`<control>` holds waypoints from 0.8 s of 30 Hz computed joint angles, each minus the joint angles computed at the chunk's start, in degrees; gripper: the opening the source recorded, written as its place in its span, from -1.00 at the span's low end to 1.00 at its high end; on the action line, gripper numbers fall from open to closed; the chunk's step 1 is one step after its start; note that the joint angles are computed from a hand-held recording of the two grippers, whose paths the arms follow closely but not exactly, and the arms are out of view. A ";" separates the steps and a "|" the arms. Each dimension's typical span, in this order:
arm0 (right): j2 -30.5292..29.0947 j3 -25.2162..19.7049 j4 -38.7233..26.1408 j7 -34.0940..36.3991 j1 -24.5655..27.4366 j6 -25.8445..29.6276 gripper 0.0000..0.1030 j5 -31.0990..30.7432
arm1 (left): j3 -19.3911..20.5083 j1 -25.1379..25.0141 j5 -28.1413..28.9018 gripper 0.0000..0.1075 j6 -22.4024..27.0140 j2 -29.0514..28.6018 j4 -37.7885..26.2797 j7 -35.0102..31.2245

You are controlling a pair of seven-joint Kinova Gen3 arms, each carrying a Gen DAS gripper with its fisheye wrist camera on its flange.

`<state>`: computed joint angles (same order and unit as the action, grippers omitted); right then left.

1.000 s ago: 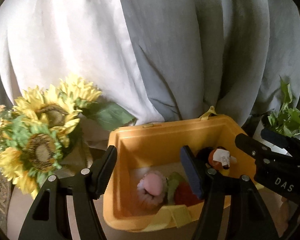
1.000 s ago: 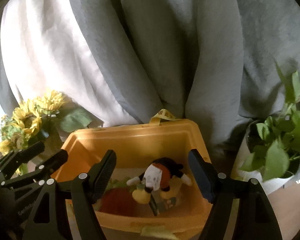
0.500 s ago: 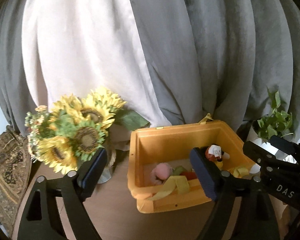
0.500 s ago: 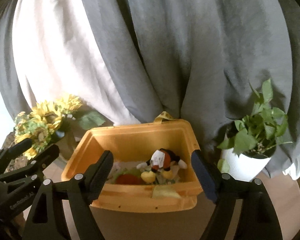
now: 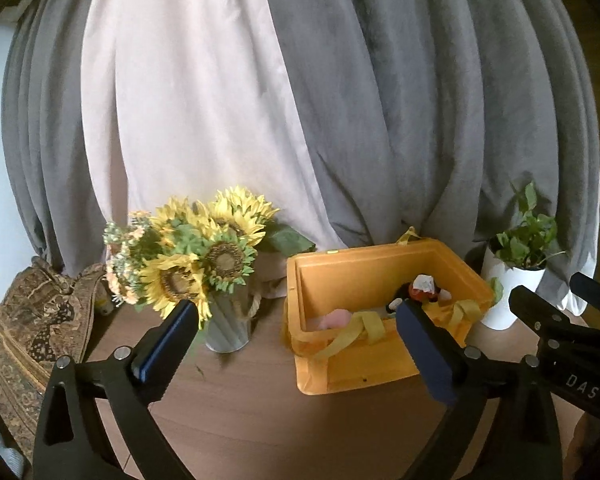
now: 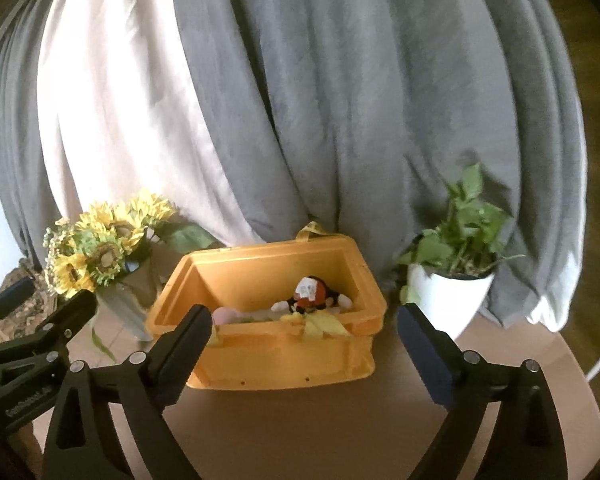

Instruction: Organize soft objects

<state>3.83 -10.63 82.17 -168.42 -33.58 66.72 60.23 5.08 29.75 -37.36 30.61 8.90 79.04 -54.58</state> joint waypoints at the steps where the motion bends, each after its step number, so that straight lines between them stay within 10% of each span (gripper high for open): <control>1: -0.30 -0.51 0.51 -1.08 -0.77 1.44 0.85 0.92 | -0.22 0.25 -0.70 0.91 -0.58 -0.81 1.13 0.58; 24: -2.73 -10.52 3.40 -13.97 -15.74 28.48 0.89 9.77 | 13.96 -13.39 4.81 0.92 -2.23 -18.11 17.07 -2.10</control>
<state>1.10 -21.15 85.57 -182.39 -49.31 95.20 70.00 19.05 16.37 -32.55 28.38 -9.22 96.11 -56.68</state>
